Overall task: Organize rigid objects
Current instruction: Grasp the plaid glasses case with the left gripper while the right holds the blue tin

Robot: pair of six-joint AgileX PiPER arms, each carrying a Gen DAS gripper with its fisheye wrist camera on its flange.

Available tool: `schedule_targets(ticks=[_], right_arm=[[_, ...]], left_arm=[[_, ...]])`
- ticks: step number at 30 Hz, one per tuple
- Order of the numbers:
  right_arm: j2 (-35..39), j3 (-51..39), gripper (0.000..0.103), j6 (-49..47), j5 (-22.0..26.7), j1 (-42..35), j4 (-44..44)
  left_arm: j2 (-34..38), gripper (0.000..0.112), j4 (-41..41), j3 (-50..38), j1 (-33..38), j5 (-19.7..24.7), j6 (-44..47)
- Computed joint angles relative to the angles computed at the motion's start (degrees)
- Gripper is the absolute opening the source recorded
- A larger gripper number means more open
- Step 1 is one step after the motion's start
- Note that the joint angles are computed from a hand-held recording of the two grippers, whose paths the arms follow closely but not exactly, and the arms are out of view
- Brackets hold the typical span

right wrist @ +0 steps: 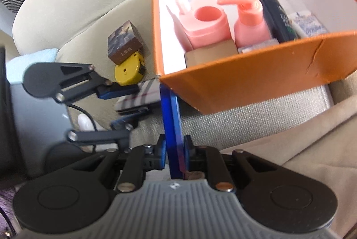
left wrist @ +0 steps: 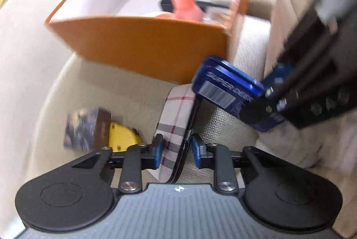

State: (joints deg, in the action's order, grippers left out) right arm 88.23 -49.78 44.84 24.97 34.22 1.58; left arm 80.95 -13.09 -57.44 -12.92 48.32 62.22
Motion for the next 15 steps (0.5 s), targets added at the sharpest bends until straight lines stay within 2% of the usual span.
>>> schedule_targets(ticks=[4,7,10,13,15], right_arm=[[1.6,-2.0,0.014,0.0,1.3,0.2,-0.9],[4.9,-4.9,0.014,-0.5,1.9,0.7,-2.1],[8.2,-7.7,0.014,-1.0,2.2,1.5,-3.7],[11.0,-10.6,0.014,-2.1,4.4,2.5,-5.6],[12.3,-11.4,0.018,-5.4,4.9,1.9,-2.5]], left_arm=[[3.4,0.020,-2.0,-7.2,4.8,11.2,-10.1],[7.8,0.020,-5.4,-11.9,9.5,15.8,-14.4],[8.8,0.023,-6.3,-12.6,11.3,16.2,-16.9],[8.3,0.024,-3.9,-11.0,10.2,13.6,-18.6],[8.4,0.024,-3.5,-10.1,9.9,12.2,-18.8]])
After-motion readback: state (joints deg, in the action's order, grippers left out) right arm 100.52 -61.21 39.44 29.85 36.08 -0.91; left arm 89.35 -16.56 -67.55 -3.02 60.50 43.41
